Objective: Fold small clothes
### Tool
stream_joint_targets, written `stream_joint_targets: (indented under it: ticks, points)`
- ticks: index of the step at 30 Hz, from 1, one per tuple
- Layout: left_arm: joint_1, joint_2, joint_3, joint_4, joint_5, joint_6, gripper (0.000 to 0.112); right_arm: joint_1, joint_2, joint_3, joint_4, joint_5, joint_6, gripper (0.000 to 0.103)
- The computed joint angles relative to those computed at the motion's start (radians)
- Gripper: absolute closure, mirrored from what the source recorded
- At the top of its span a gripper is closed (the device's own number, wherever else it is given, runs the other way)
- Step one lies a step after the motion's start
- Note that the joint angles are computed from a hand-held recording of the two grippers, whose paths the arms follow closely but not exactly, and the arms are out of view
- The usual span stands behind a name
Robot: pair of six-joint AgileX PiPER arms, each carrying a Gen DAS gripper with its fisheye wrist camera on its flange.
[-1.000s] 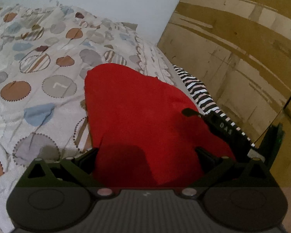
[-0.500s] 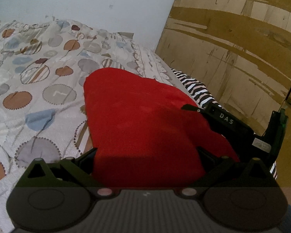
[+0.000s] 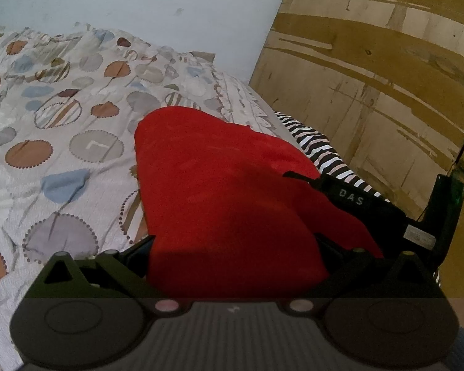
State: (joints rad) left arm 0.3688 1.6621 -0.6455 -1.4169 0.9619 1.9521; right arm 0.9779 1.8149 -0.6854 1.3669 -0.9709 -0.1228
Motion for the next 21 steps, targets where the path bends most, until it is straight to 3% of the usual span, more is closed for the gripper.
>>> stream_joint_targets:
  ticks: [2, 5, 7, 12, 15, 19, 21]
  points:
    - [0.008, 0.008, -0.021, 0.027, 0.019, -0.033, 0.009, -0.028, -0.019, 0.057, -0.112, 0.028, 0.135, 0.026]
    - [0.018, 0.012, -0.083, 0.097, 0.048, -0.167, 0.009, -0.052, -0.028, 0.136, -0.253, 0.006, 0.348, 0.028]
    - [0.020, -0.025, -0.108, 0.131, 0.044, -0.247, 0.010, -0.045, -0.027, 0.126, -0.236, 0.005, 0.326, 0.028]
    - [0.060, -0.054, -0.119, 0.063, 0.104, -0.211, 0.010, -0.042, -0.023, 0.121, -0.227, 0.001, 0.320, 0.027]
    - [-0.007, 0.023, -0.211, 0.162, 0.035, -0.364, 0.009, -0.043, -0.022, 0.123, -0.232, 0.001, 0.326, 0.027]
    - [-0.015, 0.199, -0.363, 0.256, 0.166, -0.564, 0.009, -0.043, -0.023, 0.126, -0.232, 0.000, 0.329, 0.027]
    - [-0.013, 0.231, -0.379, 0.255, 0.183, -0.559, 0.009, -0.044, -0.024, 0.128, -0.237, 0.000, 0.336, 0.027]
